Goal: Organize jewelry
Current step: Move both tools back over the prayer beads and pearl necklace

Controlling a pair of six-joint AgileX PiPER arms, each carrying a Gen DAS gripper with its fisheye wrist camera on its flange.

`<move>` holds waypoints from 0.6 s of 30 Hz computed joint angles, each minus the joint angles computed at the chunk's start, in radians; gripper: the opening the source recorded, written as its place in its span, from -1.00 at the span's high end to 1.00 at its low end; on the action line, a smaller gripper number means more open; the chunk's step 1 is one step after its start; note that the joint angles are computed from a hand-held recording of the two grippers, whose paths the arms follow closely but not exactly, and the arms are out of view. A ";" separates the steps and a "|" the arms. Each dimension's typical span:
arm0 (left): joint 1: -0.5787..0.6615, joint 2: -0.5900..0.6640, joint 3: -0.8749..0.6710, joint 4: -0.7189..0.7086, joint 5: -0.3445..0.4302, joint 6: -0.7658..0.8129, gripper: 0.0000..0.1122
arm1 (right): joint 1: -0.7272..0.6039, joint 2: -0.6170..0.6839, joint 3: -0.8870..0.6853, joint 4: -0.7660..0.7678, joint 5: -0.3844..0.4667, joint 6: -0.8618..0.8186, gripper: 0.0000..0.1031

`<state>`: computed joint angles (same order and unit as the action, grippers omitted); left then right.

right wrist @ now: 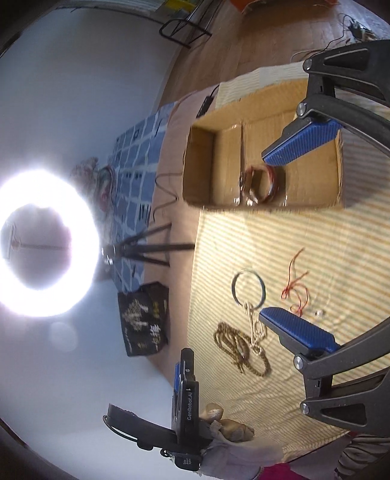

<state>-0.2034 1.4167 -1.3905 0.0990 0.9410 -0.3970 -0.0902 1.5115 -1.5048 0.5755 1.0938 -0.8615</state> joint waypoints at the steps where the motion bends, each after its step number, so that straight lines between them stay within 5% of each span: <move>1: 0.014 -0.016 0.023 -0.008 -0.001 0.011 -0.10 | 0.011 -0.002 0.004 -0.005 -0.002 0.002 -0.90; 18: 0.214 -0.024 0.184 -0.206 -0.032 0.199 -0.10 | 0.252 0.072 0.006 -0.105 -0.019 0.118 -0.90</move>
<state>0.0107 1.3930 -1.2067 -0.1074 0.9088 -0.1976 0.1618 1.5835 -1.4990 0.4703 1.0750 -0.7437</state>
